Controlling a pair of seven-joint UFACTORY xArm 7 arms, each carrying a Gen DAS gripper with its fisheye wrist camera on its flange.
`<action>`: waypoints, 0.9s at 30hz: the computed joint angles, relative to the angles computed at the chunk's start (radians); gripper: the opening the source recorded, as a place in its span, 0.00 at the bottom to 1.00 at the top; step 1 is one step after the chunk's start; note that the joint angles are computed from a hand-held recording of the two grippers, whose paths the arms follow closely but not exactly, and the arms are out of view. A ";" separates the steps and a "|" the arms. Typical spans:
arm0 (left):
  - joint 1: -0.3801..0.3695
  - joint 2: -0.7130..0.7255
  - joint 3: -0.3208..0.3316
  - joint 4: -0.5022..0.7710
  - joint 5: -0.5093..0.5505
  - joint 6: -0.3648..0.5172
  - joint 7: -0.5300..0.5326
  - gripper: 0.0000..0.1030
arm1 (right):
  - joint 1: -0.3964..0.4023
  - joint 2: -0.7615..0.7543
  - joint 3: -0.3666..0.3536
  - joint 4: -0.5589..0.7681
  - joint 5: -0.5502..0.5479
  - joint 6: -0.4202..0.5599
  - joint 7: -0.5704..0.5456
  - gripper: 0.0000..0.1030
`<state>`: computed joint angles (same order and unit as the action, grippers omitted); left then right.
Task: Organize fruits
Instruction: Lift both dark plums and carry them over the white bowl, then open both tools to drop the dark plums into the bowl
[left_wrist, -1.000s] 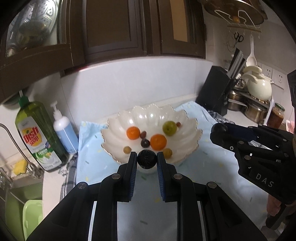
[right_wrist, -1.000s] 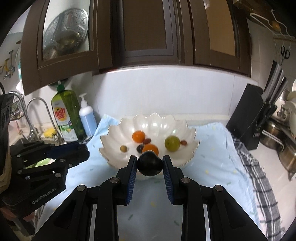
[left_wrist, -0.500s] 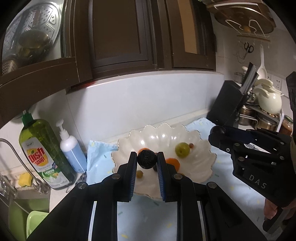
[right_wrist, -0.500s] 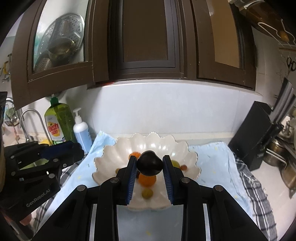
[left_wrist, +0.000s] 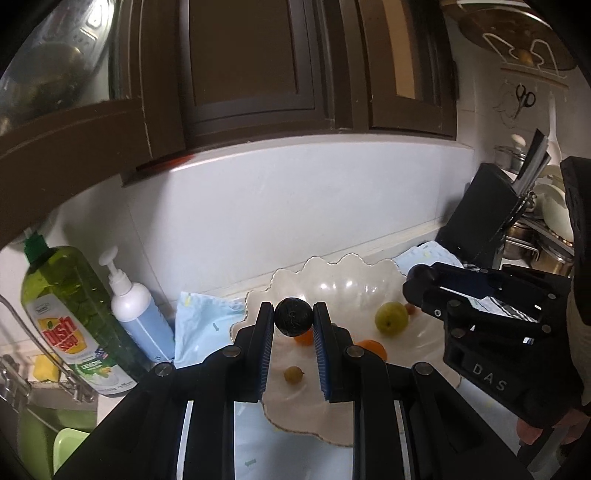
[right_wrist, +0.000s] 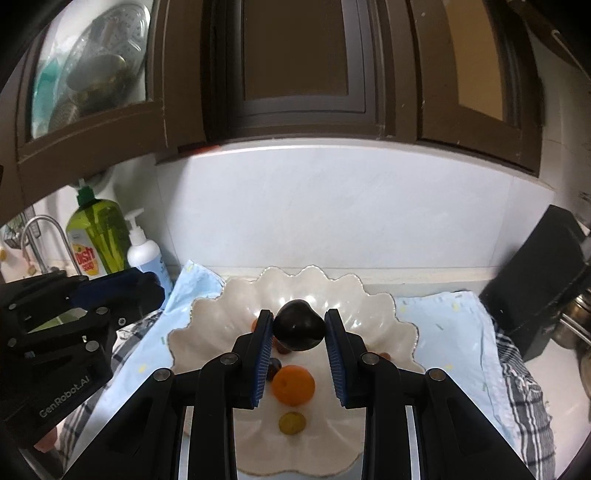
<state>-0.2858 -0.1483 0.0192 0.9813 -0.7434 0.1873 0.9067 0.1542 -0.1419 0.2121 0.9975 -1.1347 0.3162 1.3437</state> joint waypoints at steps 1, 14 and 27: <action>0.009 0.016 -0.005 0.012 0.022 0.008 -0.026 0.22 | -0.001 0.018 -0.005 0.013 0.006 -0.005 -0.016 0.29; 0.117 0.191 -0.090 0.143 0.210 0.051 -0.225 0.22 | 0.061 0.170 -0.089 0.150 0.183 0.013 -0.280 0.29; 0.165 0.301 -0.135 0.228 0.384 0.115 -0.368 0.32 | 0.116 0.298 -0.165 0.232 0.413 0.034 -0.514 0.29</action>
<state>-0.1208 0.1525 -0.1162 1.2089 -0.3590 0.3025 0.5389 0.2701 0.1559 0.0469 1.2296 -0.7221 0.3500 0.8302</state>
